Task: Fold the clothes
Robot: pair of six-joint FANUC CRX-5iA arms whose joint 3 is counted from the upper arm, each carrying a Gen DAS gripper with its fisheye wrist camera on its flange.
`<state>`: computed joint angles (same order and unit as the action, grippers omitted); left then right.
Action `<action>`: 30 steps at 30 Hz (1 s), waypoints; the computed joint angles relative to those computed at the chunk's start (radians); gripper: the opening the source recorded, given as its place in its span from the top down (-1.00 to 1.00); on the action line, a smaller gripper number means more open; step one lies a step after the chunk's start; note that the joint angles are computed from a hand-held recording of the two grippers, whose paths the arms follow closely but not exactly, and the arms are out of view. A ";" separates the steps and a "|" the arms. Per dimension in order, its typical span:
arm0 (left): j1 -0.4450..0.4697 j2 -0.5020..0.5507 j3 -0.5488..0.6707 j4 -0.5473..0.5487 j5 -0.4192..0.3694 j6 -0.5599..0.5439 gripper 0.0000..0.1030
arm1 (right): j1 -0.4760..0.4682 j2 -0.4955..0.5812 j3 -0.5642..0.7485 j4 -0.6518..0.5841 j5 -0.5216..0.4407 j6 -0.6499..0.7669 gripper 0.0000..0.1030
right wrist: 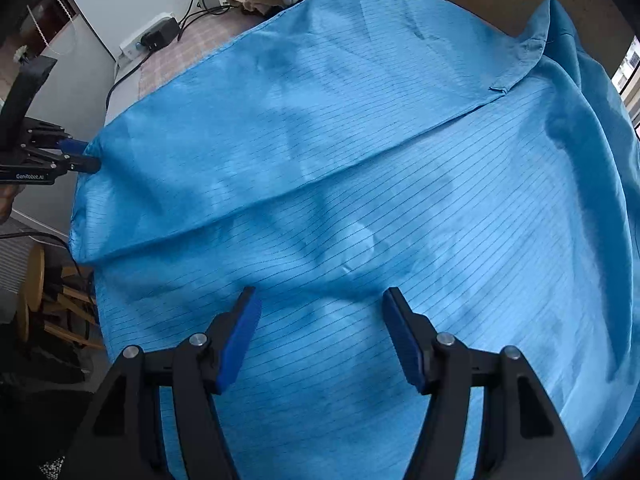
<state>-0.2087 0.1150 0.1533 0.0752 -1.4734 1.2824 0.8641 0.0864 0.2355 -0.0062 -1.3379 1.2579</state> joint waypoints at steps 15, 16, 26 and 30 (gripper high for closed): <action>-0.144 0.366 0.589 0.163 -0.064 -0.200 0.15 | -0.321 0.235 0.367 0.154 -0.025 -0.172 -0.18; -0.161 0.425 0.652 0.164 -0.087 -0.217 0.15 | -0.342 0.264 0.395 0.175 -0.035 -0.202 -0.19; -0.207 0.664 0.878 0.117 -0.260 -0.273 0.18 | -0.465 0.514 0.719 0.246 -0.157 0.093 -0.32; -0.200 0.644 0.825 0.133 -0.229 -0.301 0.14 | -0.496 0.737 1.086 0.167 -0.328 0.282 -0.32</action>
<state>-0.4090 0.7588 0.9787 0.2081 -1.7025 0.9815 0.3679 0.8233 1.3217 0.1609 -1.6656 1.5403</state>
